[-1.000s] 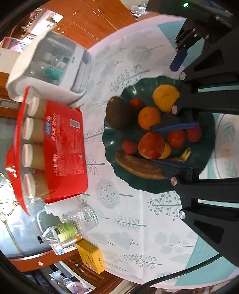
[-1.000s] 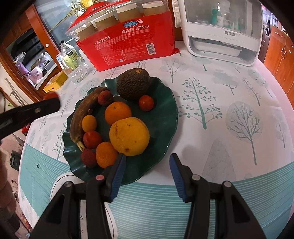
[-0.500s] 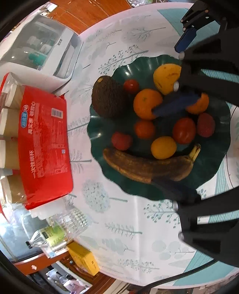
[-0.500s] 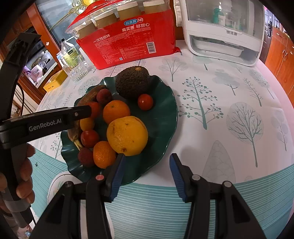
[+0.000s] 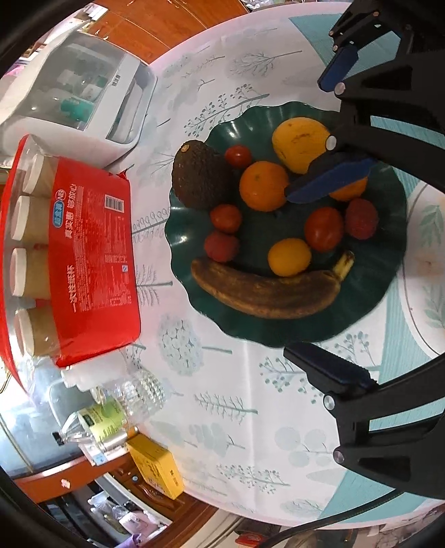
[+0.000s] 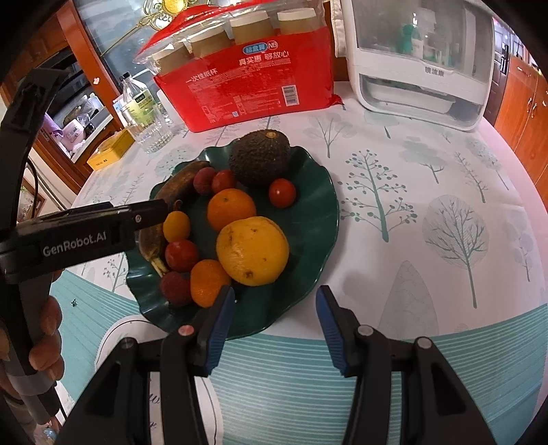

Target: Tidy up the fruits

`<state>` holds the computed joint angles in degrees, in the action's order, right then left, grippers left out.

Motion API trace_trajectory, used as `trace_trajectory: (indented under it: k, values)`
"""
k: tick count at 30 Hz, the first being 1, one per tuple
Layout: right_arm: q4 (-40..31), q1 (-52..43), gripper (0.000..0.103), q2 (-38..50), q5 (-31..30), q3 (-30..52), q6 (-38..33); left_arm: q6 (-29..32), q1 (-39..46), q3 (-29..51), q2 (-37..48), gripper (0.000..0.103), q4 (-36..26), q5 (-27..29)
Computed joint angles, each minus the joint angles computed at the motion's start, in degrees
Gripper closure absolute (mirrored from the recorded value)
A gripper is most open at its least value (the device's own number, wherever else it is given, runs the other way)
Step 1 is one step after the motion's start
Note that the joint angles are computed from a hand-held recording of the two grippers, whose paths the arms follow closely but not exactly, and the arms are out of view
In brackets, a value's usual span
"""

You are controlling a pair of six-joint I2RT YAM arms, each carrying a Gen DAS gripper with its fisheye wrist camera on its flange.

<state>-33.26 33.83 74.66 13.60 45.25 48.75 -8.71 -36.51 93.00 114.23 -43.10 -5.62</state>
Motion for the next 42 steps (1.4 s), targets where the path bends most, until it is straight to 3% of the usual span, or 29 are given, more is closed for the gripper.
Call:
trace_trajectory:
  k: [10, 15, 21, 29, 34, 42]
  values:
    - [-6.3, 7.3, 0.053, -2.9, 2.1, 2.3, 7.0, -1.4, 0.4, -14.9, -14.9, 0.021, 2.7, -1.0]
    - [-12.1, 15.3, 0.053, -4.7, 4.1, 4.3, 15.5, -2.0, 0.3, -22.7, -24.8, 0.021, 0.9, -2.0]
    - [-22.3, 27.5, 0.053, -3.2, 8.3, 10.3, 27.9, -3.0, 0.9, -29.3, -37.8, 0.012, -4.1, -2.4]
    - [-35.3, 40.2, 0.052, 0.5, 13.2, 21.4, 43.3, -3.5, 0.2, -31.5, -51.7, 0.011, -13.9, -3.5]
    - [-40.0, 44.1, 0.052, 3.9, 15.0, 27.5, 47.8, -3.9, 0.0, -31.1, -56.0, 0.011, -19.0, -3.3]
    - [-44.1, 46.4, 0.051, 7.4, 16.1, 33.0, 50.8, -4.5, -1.7, -31.4, -58.5, 0.011, -22.3, -4.0]
